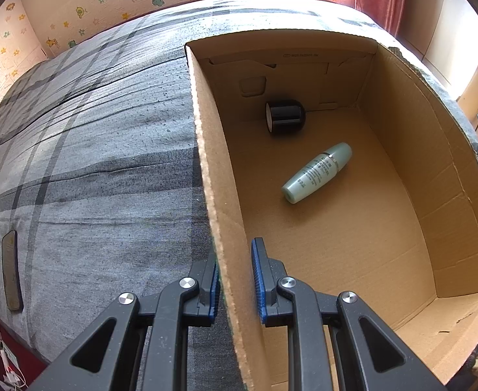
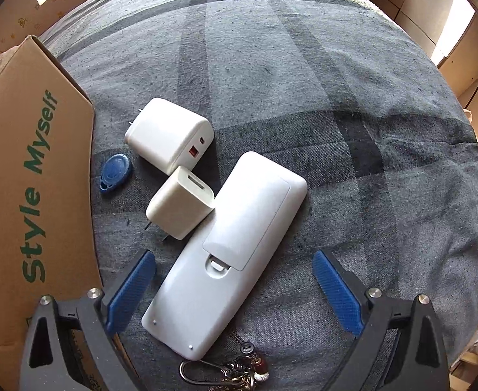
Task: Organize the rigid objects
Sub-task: 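Grasp the white remote with the right tool, then carry the white remote over the box and lower it inside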
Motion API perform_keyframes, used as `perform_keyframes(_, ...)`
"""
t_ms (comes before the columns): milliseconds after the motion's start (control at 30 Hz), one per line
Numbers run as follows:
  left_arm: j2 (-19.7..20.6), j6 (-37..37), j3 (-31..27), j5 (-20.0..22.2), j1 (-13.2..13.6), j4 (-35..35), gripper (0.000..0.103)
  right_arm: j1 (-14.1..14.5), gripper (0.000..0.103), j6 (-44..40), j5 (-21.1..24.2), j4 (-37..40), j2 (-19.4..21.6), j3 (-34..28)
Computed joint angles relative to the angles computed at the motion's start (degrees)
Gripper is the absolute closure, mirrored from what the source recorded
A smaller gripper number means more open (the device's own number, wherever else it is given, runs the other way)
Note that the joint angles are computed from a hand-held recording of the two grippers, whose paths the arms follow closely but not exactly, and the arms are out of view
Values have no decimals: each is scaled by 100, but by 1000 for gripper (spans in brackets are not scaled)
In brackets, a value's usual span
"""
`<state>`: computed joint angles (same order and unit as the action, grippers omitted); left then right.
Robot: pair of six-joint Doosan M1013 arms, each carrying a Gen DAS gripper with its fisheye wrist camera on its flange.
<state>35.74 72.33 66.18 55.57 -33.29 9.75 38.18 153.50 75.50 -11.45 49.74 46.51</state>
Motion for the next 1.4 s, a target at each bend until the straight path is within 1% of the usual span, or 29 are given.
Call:
perform_keyframes(100,-1,-5,1,-2,-1,3,84,-8,7,-49,102,-48,28,-58)
perform_keyframes(200,2,-5,-3,-2,-1,1,84,-6,17,-70,198,-94,67,-128)
perform_keyframes(267,7,-2,-8,2,-1,8,84,-9,35,-133,112,-29,76,-157)
perform_keyframes(300,7,-2,-8,2,-1,8,84,0,36,-143,149,-56,97,-212)
perform_keyframes(367,5,-24,-1,-3,-1,13,84,27,44,-164,116,-169,102,-235)
perform_keyframes(500,1,-31,2,-6,-11,44,84,28,49,-45,-183,-111,-75,46)
perform_keyframes(567,6,-31,-3,-2,-10,37,84,19,52,-10,-254,-128,-163,163)
perform_keyframes(733,-4,-59,14,-20,-13,50,84,79,53,-106,-27,-271,-129,48)
perform_keyframes(833,-4,-53,12,-17,-10,38,84,85,53,25,-170,-278,-288,287)
perform_keyframes(900,-4,-47,12,-16,-9,39,84,40,53,55,-290,-304,-385,434)
perform_keyframes(1033,-7,-44,18,-26,-3,22,84,28,53,50,-358,-381,-524,544)
perform_keyframes(1167,-11,-37,21,-27,-1,10,84,40,53,-135,-315,-397,-555,438)
perform_keyframes(1267,-13,-31,20,-25,0,13,84,94,53,-348,-90,-528,-457,147)
perform_keyframes(1400,-12,-29,19,-22,0,17,84,139,53,-494,35,-663,-411,-139)
